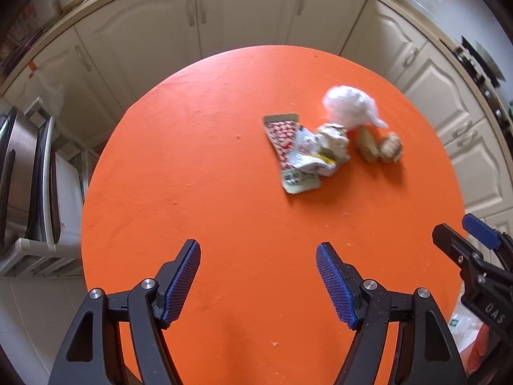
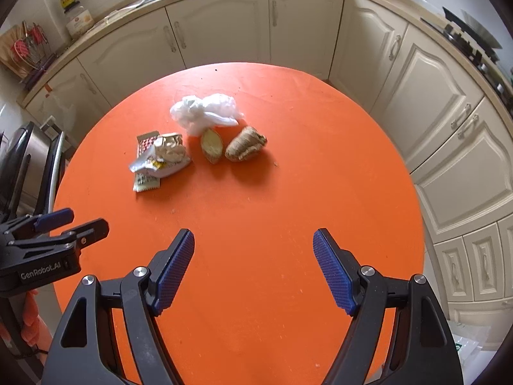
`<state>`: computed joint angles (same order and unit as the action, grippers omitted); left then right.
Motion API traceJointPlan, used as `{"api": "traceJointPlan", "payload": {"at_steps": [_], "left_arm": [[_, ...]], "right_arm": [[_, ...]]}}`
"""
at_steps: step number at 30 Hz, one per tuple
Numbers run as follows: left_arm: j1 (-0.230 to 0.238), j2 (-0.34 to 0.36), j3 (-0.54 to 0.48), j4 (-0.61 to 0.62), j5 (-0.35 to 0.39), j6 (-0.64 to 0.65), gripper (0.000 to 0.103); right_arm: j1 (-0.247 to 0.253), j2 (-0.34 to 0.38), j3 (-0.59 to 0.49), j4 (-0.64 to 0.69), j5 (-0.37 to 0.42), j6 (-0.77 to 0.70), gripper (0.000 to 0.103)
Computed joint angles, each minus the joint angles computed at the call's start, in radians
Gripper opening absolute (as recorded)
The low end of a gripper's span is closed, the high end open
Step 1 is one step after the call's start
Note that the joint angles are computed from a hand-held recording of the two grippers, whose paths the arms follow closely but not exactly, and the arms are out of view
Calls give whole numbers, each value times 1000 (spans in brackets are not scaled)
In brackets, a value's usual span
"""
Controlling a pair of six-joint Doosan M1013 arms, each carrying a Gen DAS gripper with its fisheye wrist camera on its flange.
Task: Collect trash
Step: 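Move both open tools back over the trash on the table, then grasp the brown nut with right tool while left tool grasps the foil wrapper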
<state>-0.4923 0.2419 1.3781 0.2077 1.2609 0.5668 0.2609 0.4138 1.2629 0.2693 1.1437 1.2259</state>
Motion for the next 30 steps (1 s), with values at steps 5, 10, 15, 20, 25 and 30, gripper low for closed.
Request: {"api": "traceJointPlan", "payload": {"at_steps": [5, 10, 15, 20, 25, 30], "left_arm": [[58, 4, -1, -28, -24, 19, 71], [98, 38, -27, -83, -55, 26, 71], [124, 80, -66, -119, -67, 38, 71], [143, 110, -89, -177, -85, 63, 71], [148, 134, -123, -176, -87, 69, 71], [152, 160, -157, -199, -101, 85, 71]], "right_arm": [[12, 71, -97, -16, 51, 54, 78], [10, 139, -191, -17, 104, 133, 76], [12, 210, -283, -7, 178, 195, 65], [14, 260, -339, 22, 235, 214, 57], [22, 283, -359, 40, 241, 218, 38], [19, 284, -354, 66, 245, 168, 34]]}}
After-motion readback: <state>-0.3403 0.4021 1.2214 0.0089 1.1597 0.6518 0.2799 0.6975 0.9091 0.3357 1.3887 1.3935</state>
